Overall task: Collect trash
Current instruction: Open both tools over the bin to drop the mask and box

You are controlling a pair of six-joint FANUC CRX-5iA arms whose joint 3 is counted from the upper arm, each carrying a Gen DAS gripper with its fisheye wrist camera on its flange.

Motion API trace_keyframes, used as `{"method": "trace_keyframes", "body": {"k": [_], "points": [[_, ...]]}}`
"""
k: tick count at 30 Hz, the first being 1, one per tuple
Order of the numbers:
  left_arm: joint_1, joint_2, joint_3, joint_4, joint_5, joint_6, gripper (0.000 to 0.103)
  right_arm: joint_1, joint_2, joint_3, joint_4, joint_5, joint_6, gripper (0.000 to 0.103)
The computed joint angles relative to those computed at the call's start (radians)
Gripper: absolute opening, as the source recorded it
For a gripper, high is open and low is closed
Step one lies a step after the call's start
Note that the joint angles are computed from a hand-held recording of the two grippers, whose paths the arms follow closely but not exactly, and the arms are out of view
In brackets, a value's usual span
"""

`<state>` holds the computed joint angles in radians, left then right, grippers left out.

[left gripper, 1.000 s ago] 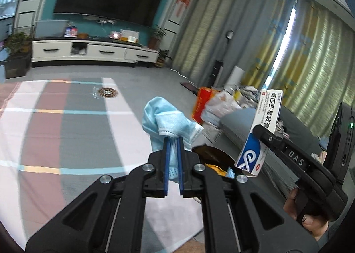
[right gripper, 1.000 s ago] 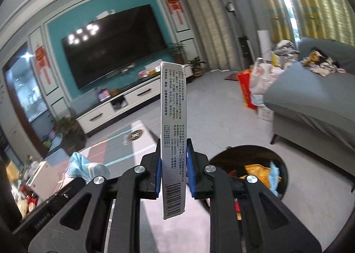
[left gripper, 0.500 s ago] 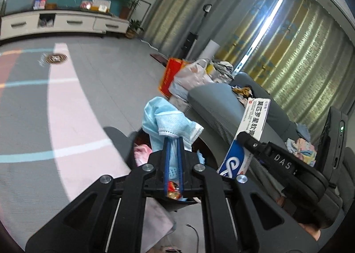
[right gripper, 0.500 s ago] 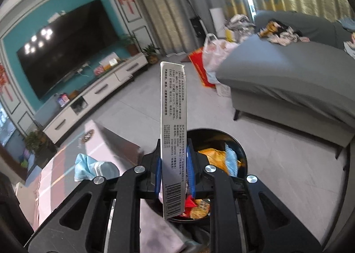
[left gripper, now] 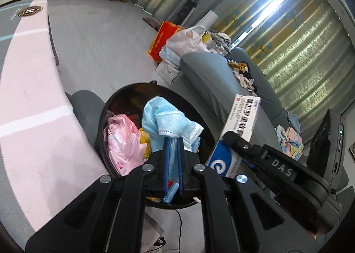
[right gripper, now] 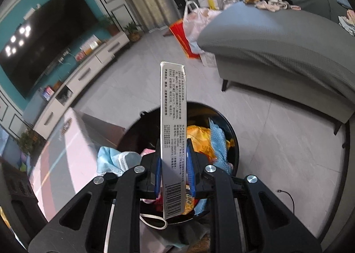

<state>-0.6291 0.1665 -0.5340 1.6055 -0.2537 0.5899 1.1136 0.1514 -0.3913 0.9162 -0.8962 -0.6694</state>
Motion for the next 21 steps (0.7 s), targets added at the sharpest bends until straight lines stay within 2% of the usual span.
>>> {"method": "trace_keyframes", "body": {"k": [7,15,21], "points": [[0.045,0.039,0.036,-0.211,-0.024,0.165,0.008,-0.023,0.014,0.007,-0.071,0.034,0.022,0.020],[0.079,0.047,0.059,-0.360,-0.052,0.286,0.008,-0.028,0.031,0.043,-0.141,0.012,0.086,0.021],[0.087,0.038,0.060,-0.377,-0.060,0.306,0.011,-0.023,0.035,0.053,-0.148,-0.010,0.095,0.021]]}}
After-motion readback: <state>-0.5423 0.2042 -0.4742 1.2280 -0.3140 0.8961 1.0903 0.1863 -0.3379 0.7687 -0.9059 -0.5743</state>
